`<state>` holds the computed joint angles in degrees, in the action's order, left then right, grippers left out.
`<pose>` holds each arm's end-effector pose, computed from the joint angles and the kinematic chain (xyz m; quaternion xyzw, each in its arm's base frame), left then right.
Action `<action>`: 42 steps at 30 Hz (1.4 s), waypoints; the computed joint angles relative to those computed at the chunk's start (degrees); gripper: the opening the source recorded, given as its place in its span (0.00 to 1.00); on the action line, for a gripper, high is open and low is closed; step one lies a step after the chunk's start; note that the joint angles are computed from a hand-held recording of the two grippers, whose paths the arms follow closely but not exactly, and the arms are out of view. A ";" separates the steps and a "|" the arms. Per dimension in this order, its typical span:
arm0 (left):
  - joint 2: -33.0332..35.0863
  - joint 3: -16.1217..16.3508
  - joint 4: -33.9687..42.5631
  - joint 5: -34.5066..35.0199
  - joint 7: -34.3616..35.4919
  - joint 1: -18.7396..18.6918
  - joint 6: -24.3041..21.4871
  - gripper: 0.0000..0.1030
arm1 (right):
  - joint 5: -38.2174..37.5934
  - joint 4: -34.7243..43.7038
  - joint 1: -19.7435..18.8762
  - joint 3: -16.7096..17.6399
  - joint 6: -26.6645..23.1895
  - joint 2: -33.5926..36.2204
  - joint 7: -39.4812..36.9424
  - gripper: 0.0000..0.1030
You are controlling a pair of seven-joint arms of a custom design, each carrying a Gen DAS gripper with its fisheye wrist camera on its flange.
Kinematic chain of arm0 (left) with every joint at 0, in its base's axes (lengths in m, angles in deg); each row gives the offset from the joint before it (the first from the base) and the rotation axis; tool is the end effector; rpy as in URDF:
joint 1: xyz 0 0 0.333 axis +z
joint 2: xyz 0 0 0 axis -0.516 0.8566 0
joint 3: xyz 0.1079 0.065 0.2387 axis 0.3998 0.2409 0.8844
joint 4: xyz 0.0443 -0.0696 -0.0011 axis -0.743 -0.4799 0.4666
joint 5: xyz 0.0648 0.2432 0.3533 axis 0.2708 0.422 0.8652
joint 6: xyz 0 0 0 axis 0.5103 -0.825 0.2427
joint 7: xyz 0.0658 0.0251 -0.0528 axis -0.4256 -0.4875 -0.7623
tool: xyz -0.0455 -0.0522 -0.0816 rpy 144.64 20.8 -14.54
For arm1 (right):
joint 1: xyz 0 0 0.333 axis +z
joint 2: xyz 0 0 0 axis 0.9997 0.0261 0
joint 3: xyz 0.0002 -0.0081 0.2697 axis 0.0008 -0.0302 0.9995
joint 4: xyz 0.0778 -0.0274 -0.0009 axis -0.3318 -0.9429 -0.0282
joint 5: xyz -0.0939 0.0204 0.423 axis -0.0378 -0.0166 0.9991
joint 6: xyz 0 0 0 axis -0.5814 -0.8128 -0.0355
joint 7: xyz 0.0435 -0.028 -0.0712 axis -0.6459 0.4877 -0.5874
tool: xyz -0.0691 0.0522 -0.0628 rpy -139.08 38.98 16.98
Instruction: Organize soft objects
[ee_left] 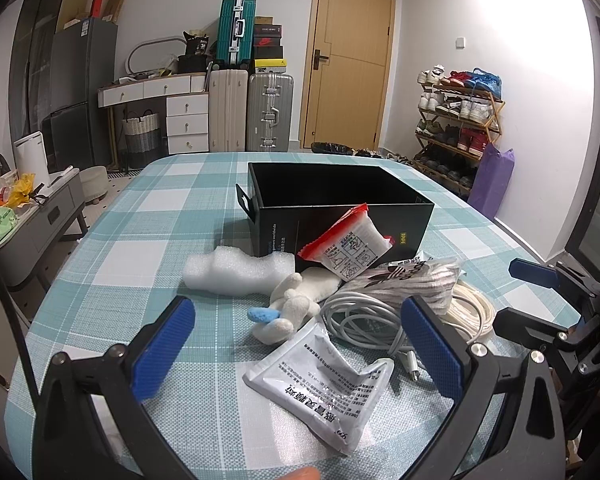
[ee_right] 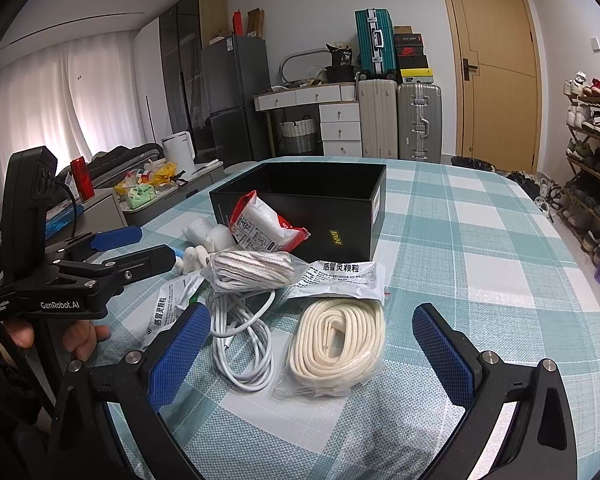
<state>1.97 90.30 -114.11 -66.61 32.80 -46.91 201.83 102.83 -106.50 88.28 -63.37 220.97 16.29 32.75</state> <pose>0.6861 -0.2037 0.3265 -0.5621 0.6642 -0.4143 0.2667 0.6768 0.0027 0.3425 -0.7107 0.5046 -0.2564 0.4179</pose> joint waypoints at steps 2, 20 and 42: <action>0.00 -0.01 0.00 -0.04 0.04 0.00 0.00 1.00 | -0.13 0.04 -0.05 -0.01 -0.15 0.04 0.10 1.00; -0.30 0.64 -0.68 -0.25 0.24 -0.66 0.19 1.00 | -0.47 -0.05 -0.13 0.01 -0.23 -0.04 0.51 1.00; -0.11 0.86 -0.40 -0.57 0.43 -1.01 -0.09 1.00 | -0.40 0.19 -0.15 0.21 0.07 0.34 0.55 1.00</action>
